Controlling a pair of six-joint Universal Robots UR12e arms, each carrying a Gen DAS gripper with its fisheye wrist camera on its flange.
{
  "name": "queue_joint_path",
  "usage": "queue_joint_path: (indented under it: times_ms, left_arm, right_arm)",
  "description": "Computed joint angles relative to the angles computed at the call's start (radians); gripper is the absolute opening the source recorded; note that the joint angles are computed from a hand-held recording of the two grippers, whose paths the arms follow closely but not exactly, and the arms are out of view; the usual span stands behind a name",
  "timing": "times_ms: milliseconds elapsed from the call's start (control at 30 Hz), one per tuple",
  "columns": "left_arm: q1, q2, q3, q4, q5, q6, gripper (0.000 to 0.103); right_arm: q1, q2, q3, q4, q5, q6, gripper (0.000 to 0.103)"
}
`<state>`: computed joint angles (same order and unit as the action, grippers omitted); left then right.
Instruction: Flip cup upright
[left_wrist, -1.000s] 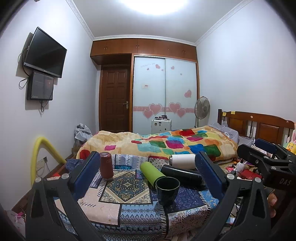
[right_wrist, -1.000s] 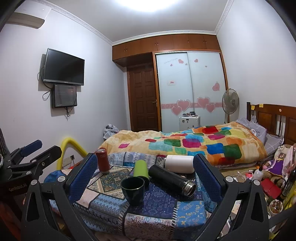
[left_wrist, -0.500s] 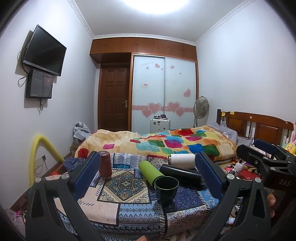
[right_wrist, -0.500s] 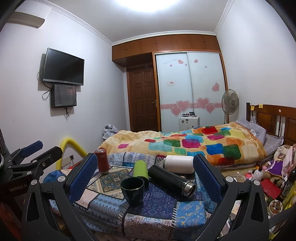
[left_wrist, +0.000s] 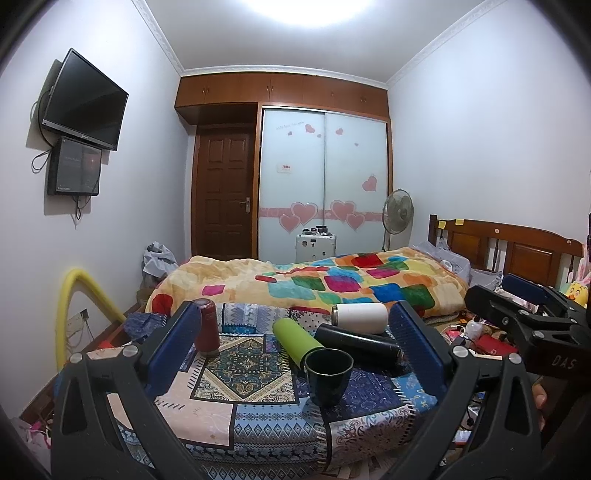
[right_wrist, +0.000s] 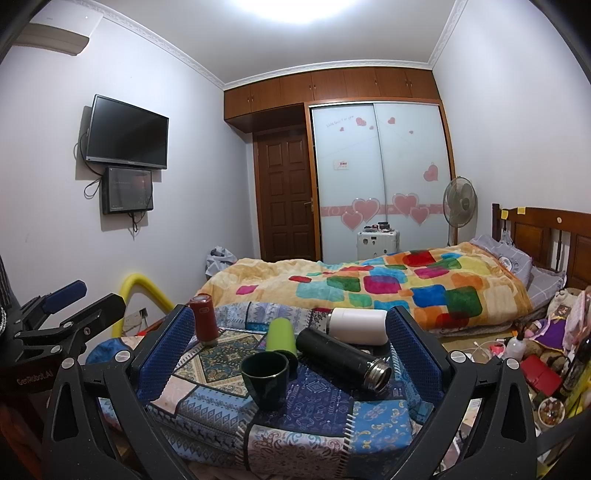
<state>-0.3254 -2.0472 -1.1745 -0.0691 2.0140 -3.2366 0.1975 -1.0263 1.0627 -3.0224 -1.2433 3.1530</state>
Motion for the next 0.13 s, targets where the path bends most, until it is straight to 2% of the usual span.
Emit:
queue_joint_path:
  times_ms: [133]
  left_arm:
    - [0.001, 0.0, -0.001, -0.003, -0.003, 0.003, 0.103]
  right_arm:
    - [0.0, 0.0, -0.001, 0.0, 0.0, 0.001, 0.103]
